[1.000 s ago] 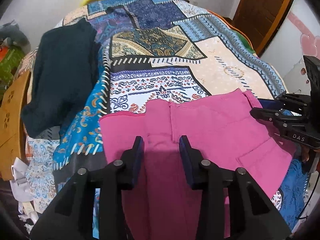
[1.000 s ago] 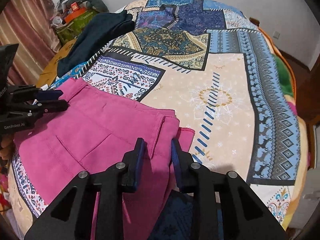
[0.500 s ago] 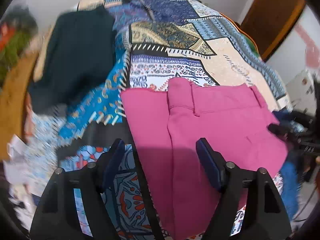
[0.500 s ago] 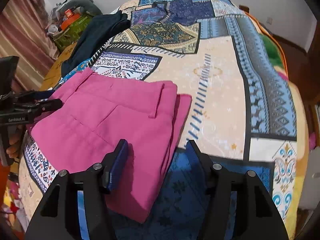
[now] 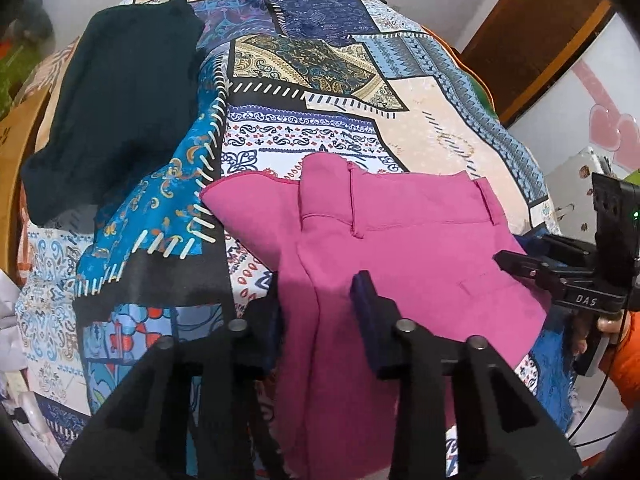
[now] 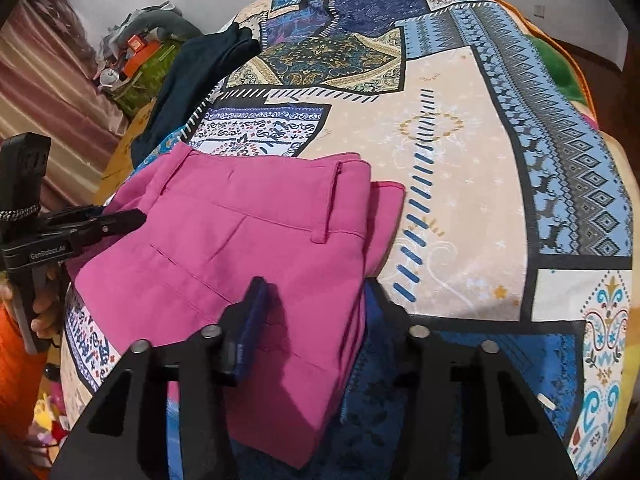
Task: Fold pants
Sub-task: 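Lift the folded pants with both tools and place them onto the dark garment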
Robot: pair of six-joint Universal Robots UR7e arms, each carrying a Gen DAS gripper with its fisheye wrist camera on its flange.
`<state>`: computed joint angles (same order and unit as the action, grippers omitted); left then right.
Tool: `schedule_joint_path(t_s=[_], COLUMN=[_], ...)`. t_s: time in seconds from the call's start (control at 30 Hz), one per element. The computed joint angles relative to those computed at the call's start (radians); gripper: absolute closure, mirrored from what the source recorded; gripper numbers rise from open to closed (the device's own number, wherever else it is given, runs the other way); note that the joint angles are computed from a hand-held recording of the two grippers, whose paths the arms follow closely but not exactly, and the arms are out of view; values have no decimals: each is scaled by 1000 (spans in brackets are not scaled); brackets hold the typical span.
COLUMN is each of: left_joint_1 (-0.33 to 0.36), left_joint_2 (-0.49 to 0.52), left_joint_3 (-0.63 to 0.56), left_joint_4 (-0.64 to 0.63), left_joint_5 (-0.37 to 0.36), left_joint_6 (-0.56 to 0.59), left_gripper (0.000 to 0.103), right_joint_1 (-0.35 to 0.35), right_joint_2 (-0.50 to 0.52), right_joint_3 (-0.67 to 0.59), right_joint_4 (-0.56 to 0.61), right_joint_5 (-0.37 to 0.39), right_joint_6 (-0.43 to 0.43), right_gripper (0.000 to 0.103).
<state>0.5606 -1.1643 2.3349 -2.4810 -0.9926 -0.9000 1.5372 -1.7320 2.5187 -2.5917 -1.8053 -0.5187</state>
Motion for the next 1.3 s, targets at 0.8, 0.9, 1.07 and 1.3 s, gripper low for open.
schedule_joint_path(t_s=[0.8,0.9,1.07,1.3], left_joint_1=[-112,-100,-64,27], left_joint_2=[-115,-149,-187,-225], left_joint_3=[-54,-68,-92,-105], left_joint_4=[256,297,364,391], left_joint_5=[349,411,510,614], left_joint_6=[-74,-77,-94,-81], left_gripper=[92,92,92,92], right_joint_1=[198,242,310,378], right_joint_2=[114,176,301,474], right_joint_3=[-111,-143,-216,-304], right_joint_4=[-188,-241,-306,-395], right_joint_5=[72,73,67,40], right_joint_6=[-19,-10,1,15], right_gripper=[94,94,94,94])
